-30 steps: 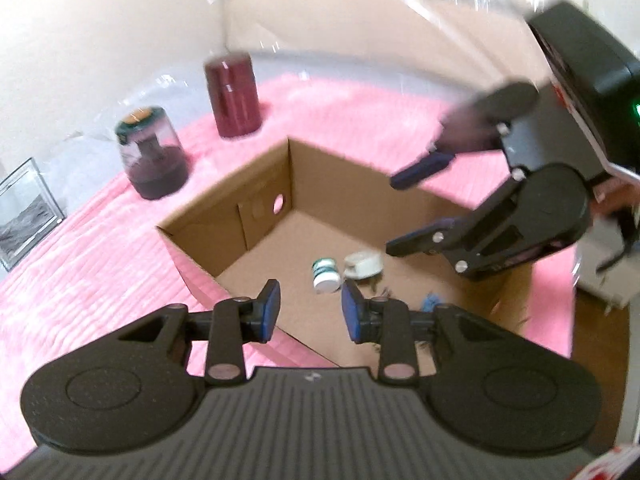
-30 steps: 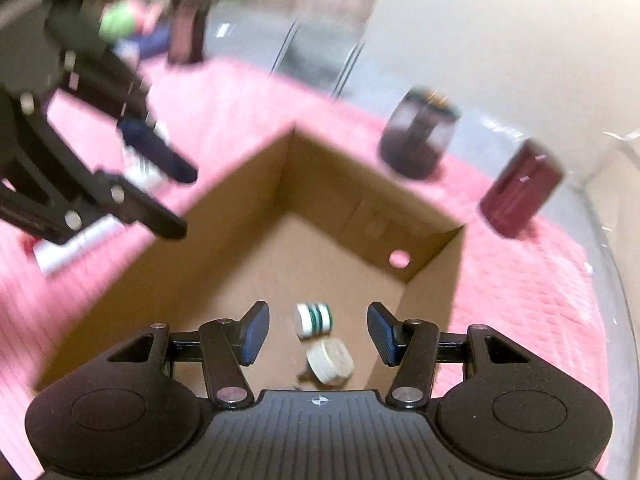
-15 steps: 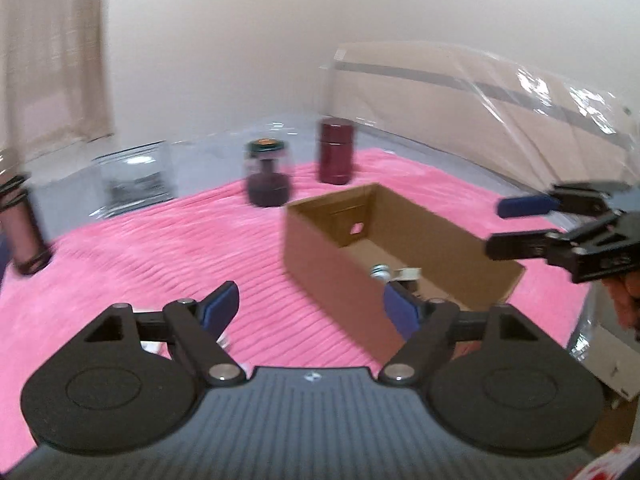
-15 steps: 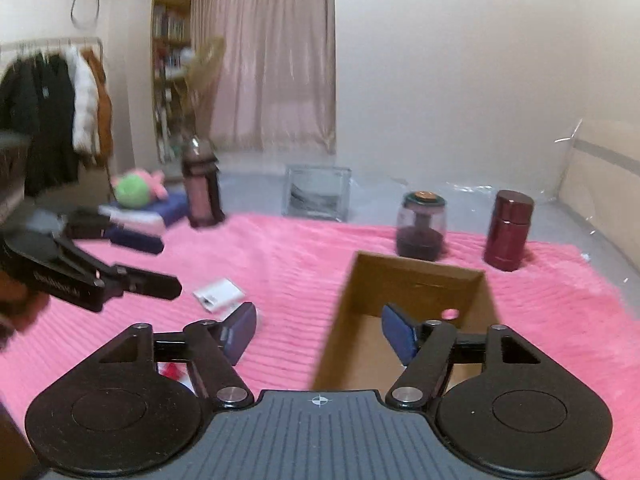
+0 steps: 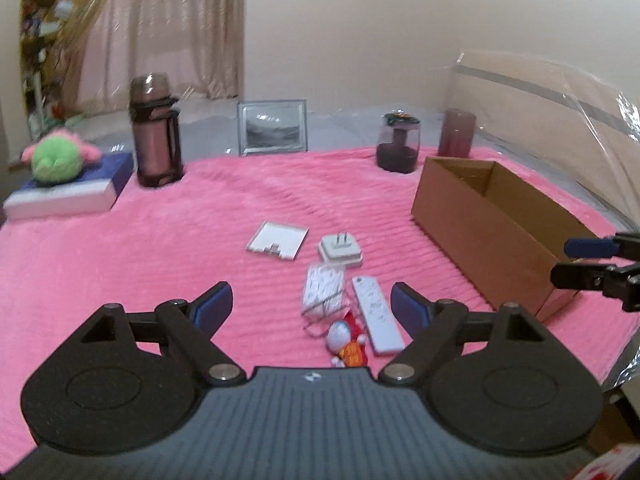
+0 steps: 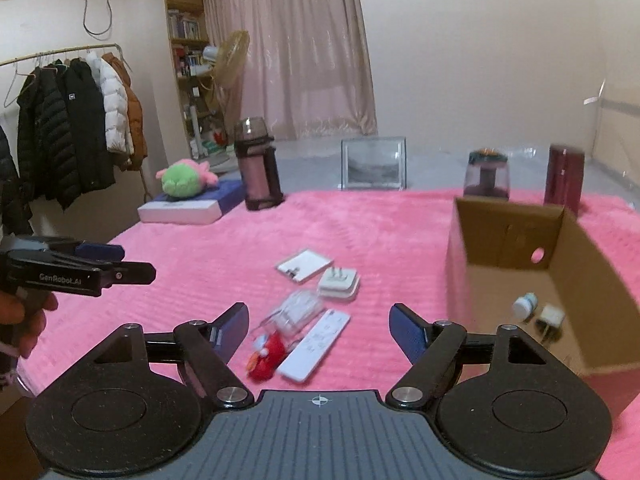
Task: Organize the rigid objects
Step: 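Move both open tools back toward the remaining items on the bed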
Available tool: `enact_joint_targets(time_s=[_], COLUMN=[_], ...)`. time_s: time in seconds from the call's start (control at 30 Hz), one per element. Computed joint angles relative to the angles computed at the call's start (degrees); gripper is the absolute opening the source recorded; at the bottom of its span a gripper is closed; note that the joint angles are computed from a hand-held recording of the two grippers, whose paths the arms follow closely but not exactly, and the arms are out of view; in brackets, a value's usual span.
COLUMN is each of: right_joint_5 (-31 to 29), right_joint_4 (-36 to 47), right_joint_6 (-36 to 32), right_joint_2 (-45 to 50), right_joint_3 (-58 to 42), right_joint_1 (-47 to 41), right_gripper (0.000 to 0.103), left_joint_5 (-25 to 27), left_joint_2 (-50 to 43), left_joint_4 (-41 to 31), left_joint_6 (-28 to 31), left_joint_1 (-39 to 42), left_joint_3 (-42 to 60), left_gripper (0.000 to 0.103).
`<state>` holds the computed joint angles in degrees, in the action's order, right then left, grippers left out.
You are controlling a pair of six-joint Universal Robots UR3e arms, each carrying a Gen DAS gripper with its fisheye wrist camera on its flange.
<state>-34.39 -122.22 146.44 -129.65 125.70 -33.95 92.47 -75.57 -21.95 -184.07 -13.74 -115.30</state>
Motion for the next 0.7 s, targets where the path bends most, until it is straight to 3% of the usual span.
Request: enact_joint_targets(time_s=[0.1, 0.27, 0.7], right_joint_5=[-4.66, -8.83, -20.61], right_joint_4=[-9.83, -17.88, -38.75], right_joint_6=[5.49, 10.57, 24.31], right_joint_2=[3.41, 6.88, 31.25], right_joint_3=[2.12, 5.32, 0.8], right_joint_1=[5.39, 9.83, 23.88], right_gripper=[0.074, 0.074, 0.074], left_joint_5=[-0.07, 0.15, 1.01], left_joint_2=[1.96, 1.92, -9.98], left_joint_4=[1.96, 5.75, 15.51], left_joint_6=[-1.69, -4.84, -6.72], left_joint_1=[0.88, 0.62, -0.51], left_joint_3=[-4.71, -10.19, -11.5], left_gripper=[0.083, 0.083, 0.083])
